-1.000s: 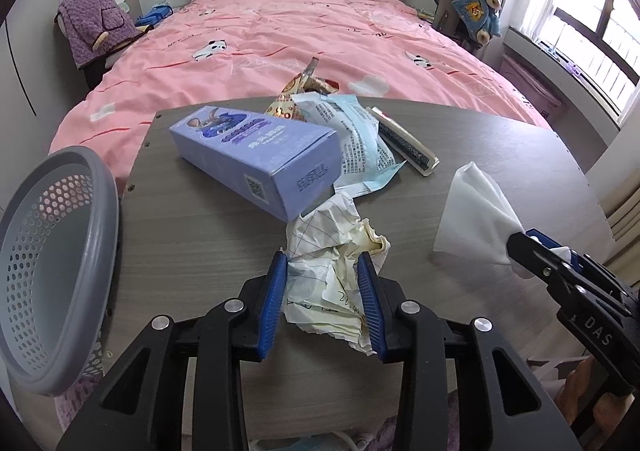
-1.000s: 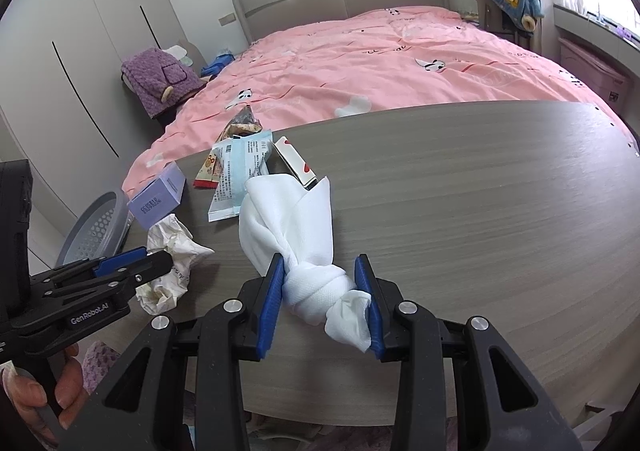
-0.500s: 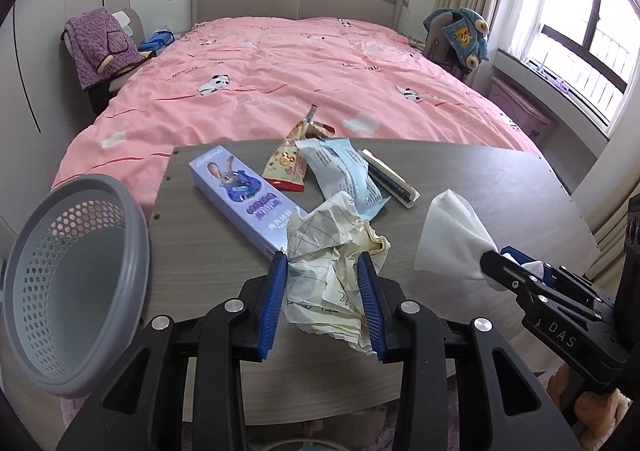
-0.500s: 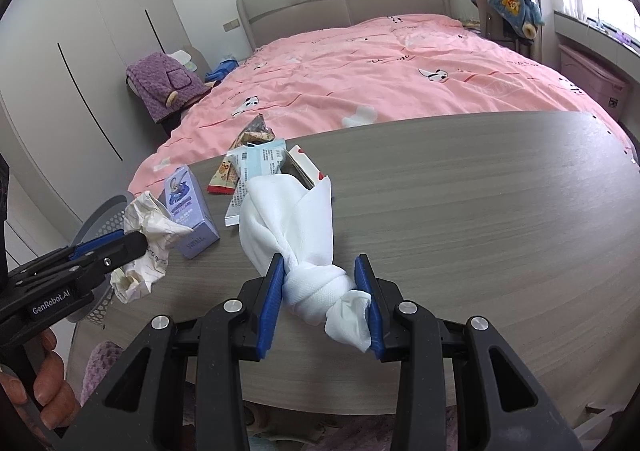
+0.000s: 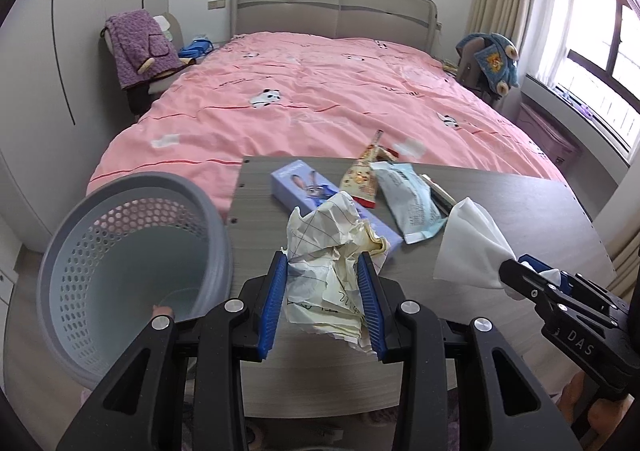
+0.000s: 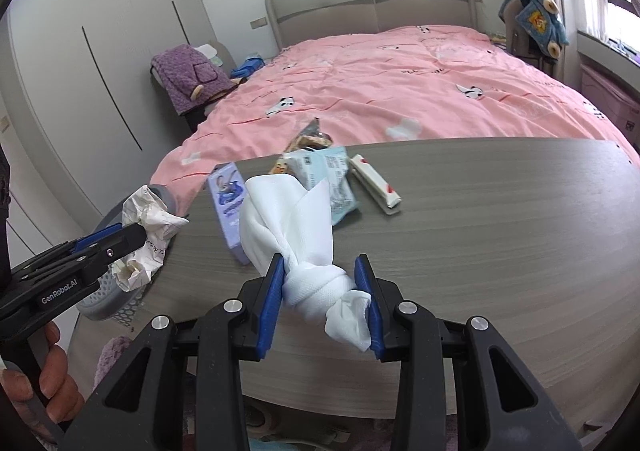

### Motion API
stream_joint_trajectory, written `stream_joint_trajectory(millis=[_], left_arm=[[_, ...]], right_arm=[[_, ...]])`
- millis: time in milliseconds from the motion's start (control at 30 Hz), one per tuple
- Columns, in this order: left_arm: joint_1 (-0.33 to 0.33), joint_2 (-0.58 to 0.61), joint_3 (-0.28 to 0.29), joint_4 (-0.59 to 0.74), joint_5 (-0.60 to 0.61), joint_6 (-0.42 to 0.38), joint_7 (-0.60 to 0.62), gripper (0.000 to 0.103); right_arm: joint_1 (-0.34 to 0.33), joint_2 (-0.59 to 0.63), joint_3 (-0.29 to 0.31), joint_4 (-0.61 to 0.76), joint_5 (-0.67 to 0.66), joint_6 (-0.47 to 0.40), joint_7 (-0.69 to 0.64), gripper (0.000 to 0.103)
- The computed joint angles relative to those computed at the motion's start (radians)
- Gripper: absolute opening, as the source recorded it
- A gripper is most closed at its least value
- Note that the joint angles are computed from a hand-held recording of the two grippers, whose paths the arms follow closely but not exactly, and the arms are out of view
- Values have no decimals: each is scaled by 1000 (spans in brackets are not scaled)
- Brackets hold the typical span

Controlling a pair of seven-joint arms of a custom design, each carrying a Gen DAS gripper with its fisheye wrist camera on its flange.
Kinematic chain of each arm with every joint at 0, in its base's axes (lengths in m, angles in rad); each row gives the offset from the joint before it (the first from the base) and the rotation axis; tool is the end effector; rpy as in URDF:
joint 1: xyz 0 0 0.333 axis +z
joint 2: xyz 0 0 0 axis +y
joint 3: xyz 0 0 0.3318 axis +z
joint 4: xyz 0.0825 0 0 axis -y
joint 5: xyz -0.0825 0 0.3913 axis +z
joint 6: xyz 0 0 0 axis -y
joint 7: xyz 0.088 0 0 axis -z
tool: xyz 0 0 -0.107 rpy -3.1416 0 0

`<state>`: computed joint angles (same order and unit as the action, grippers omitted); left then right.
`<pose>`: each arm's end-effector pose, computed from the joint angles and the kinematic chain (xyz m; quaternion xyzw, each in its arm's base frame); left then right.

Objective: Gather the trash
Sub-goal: 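Carry the tissues and cloth over the grey basket and open both tools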

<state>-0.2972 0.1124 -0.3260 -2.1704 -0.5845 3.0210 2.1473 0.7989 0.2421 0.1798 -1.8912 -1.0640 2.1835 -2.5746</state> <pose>0.5121 -0.3116 0.4329 -0.4205 0.8259 -0.3535 0.1273 0.3881 0.5073 0.4110 -0.4498 0.7959 -0.2697 0.3024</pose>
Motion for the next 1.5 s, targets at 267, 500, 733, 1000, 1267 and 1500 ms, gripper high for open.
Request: stream_joint_trajectory(millis=[267, 500, 733, 1000, 1267, 1500], left_arm=[[27, -6, 38, -20, 30, 40, -35, 35], [48, -7, 90, -40, 152, 60, -153, 35], [66, 2, 146, -37, 324, 62, -316, 35], [69, 46, 205, 9, 483, 53, -462, 35], [56, 112, 262, 82, 574, 31, -551, 35], [16, 160, 346, 129, 683, 7, -666, 36]], right_arm=[[17, 96, -26, 144, -11, 22, -97, 35], [38, 192, -72, 276, -1, 87, -191, 35], [61, 293, -126, 421, 53, 150, -313, 35], [77, 416, -178, 595, 149, 205, -458, 35], [84, 571, -219, 821, 294, 227, -643, 35], [81, 737, -240, 1075, 446, 188, -816, 35]])
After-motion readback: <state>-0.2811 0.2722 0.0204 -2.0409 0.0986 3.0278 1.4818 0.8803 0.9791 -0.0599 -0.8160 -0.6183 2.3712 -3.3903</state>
